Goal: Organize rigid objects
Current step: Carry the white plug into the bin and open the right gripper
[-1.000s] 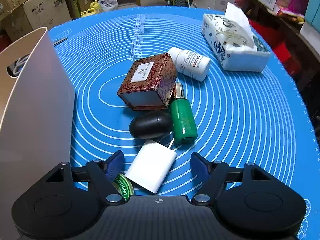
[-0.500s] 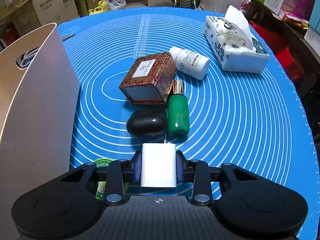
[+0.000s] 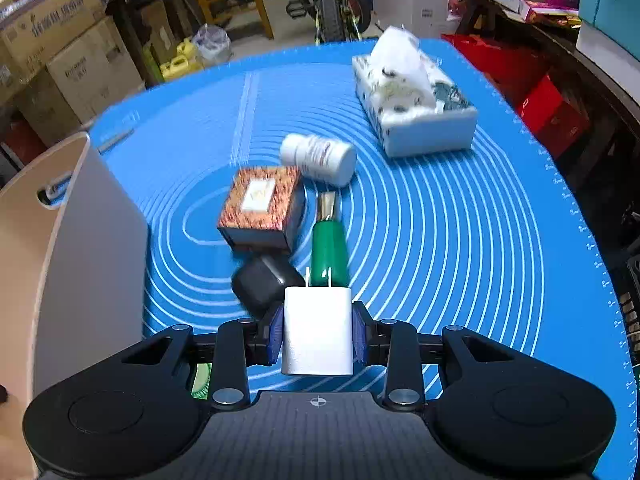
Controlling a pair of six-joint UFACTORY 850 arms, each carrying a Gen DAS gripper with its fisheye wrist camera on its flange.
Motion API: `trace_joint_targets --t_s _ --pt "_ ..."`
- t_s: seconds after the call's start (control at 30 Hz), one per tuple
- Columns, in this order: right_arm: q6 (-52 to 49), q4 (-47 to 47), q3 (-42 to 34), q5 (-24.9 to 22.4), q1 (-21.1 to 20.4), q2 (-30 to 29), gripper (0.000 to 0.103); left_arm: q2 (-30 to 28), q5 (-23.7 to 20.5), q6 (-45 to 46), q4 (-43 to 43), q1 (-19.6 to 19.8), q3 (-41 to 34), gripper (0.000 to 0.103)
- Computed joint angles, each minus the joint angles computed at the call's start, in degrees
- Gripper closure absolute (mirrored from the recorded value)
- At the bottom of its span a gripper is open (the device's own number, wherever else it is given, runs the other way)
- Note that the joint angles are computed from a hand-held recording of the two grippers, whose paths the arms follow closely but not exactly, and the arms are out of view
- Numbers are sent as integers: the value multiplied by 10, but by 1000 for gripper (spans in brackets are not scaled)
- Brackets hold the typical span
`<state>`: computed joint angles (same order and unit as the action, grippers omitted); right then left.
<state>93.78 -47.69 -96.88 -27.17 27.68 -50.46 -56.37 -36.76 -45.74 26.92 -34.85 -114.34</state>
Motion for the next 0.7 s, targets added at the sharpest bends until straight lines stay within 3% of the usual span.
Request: trace_joint_targets --t_s 0.43,0.7 --pt "163 -216 -16 8 35 21 61 0 -2 -2 -1 0 0 93" --pt "133 -229 -81 22 54 -10 61 0 -2 -3 0 0 -1 93"
